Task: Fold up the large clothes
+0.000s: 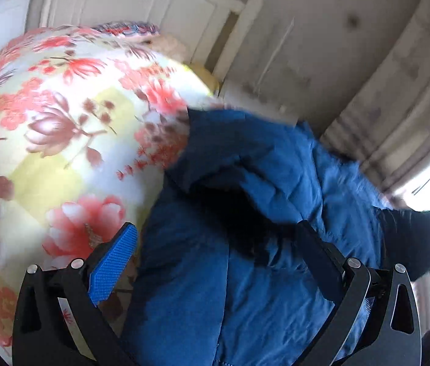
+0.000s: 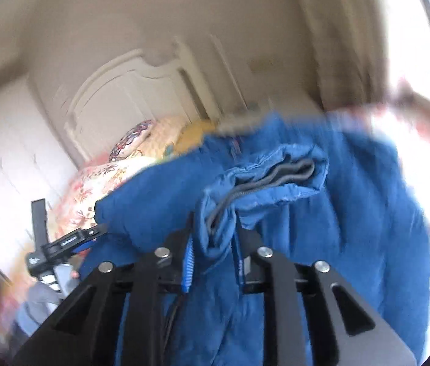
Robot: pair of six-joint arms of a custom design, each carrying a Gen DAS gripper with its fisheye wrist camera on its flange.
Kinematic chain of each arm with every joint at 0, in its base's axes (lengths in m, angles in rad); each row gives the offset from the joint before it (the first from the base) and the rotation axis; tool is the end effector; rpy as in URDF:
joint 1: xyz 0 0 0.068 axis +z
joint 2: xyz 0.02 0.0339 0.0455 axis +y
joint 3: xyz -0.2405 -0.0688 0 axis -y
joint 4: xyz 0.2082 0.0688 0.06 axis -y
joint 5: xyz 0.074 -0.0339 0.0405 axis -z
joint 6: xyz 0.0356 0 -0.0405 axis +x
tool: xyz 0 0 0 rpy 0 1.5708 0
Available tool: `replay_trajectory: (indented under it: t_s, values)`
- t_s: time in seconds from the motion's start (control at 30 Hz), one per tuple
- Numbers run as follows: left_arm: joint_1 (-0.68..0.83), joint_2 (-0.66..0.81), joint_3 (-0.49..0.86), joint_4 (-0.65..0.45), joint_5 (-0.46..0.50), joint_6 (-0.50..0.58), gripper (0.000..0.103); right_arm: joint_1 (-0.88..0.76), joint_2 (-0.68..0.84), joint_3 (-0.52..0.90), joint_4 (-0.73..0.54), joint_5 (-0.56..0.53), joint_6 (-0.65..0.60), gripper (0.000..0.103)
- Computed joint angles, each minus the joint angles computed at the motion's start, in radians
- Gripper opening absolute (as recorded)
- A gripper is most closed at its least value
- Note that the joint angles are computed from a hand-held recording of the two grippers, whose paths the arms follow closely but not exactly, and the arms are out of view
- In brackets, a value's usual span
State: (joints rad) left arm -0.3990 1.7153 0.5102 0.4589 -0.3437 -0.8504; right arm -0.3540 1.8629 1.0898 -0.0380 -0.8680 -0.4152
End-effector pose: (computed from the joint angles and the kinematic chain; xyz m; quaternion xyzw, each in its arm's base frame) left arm 0.2480 -0.0915 0.1055 -0.2688 0.8645 -0.1038 0.4119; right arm 0.3349 -0.0948 0.1710 -0.1816 0.8375 0.2358 0.4584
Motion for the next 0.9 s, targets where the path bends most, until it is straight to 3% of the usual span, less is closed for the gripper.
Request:
replay_trajectory:
  t_s: [0.1, 0.2, 0.3, 0.37, 0.43, 0.53, 0.67, 0.73, 0.8, 0.9]
  values:
    - [-0.012, -0.029, -0.042, 0.042, -0.038, -0.013, 0.099, -0.018, -0.015, 0.106, 0.008, -0.022, 0.013, 0.017]
    - [-0.012, -0.036, -0.027, 0.011, -0.038, -0.019, 0.099, -0.082, 0.146, 0.326, -0.142, -0.061, 0.043, 0.017]
    - [-0.011, -0.016, -0.007, 0.000, -0.030, -0.016, 0.099, -0.123, 0.366, 0.527, -0.333, -0.005, 0.008, 0.019]
    - [-0.007, 0.001, 0.012, -0.015, -0.022, -0.013, 0.099, -0.134, 0.507, 0.651, -0.440, 0.058, 0.013, 0.032]
    - [-0.007, 0.008, 0.021, -0.027, -0.024, -0.015, 0.099, -0.164, 0.603, 0.724, -0.477, 0.027, 0.063, 0.048]
    - [-0.012, 0.011, 0.028, -0.037, -0.032, -0.016, 0.099, -0.178, 0.578, 0.680, -0.425, -0.001, 0.089, 0.061]
    - [-0.063, -0.003, 0.088, -0.149, -0.135, -0.013, 0.099, -0.192, 0.414, 0.441, -0.104, 0.047, 0.213, 0.063]
    - [-0.108, -0.024, 0.158, -0.244, -0.215, 0.027, 0.099, -0.190, 0.383, 0.430, -0.092, 0.013, 0.192, 0.065]
    - [-0.136, -0.023, 0.275, -0.351, -0.259, 0.096, 0.099, -0.155, 0.355, 0.436, -0.143, 0.034, 0.095, 0.066]
    - [-0.133, 0.075, 0.520, -0.543, -0.245, 0.175, 0.099, -0.086, 0.315, 0.392, -0.121, 0.088, 0.027, 0.066]
